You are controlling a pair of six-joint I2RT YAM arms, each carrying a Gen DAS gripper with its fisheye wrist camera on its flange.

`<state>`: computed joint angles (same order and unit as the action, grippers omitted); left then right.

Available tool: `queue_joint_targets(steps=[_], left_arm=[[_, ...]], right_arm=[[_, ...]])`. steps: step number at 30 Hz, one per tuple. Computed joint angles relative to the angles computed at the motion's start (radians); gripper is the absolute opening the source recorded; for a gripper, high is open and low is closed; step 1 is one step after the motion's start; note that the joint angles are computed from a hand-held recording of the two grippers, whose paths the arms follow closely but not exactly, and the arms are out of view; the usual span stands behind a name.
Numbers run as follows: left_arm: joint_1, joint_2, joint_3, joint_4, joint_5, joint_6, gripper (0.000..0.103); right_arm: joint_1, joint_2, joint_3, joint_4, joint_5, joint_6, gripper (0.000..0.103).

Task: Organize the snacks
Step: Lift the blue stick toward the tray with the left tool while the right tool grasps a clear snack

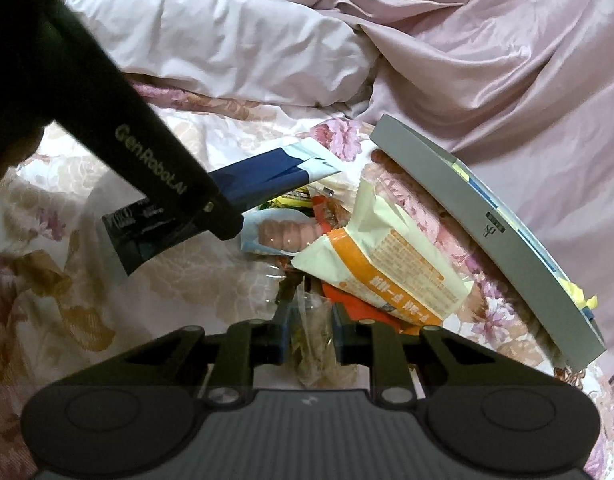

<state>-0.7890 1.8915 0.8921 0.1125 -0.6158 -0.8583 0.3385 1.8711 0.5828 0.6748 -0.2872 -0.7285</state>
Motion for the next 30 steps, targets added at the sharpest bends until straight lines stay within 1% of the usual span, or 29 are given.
queue_joint_targets(steps=[10,13,16,19,24,27,30], left_arm=[[-0.016,-0.046,0.005,-0.030,-0.057,-0.007,0.027],[-0.019,-0.055,0.011,-0.041,-0.070,-0.007,0.027],[-0.018,-0.060,0.023,-0.047,-0.080,0.002,0.027],[-0.006,-0.062,0.051,-0.050,-0.079,0.032,0.027],[0.029,-0.042,0.130,-0.045,-0.076,0.118,0.027],[0.059,-0.011,0.205,-0.043,-0.068,0.181,0.027],[0.090,0.029,0.285,-0.026,-0.053,0.228,0.027]], right_arm=[[0.003,-0.040,-0.100,0.148,-0.002,-0.056,0.021],[0.010,-0.039,-0.143,0.245,0.006,-0.086,0.021],[0.016,-0.038,-0.171,0.309,0.013,-0.107,0.021],[0.014,-0.023,-0.186,0.396,0.026,-0.121,0.021],[-0.007,-0.024,-0.168,0.465,0.052,-0.060,0.022],[-0.029,-0.004,-0.123,0.491,0.070,-0.017,0.022],[-0.044,0.033,-0.047,0.497,0.101,0.031,0.022]])
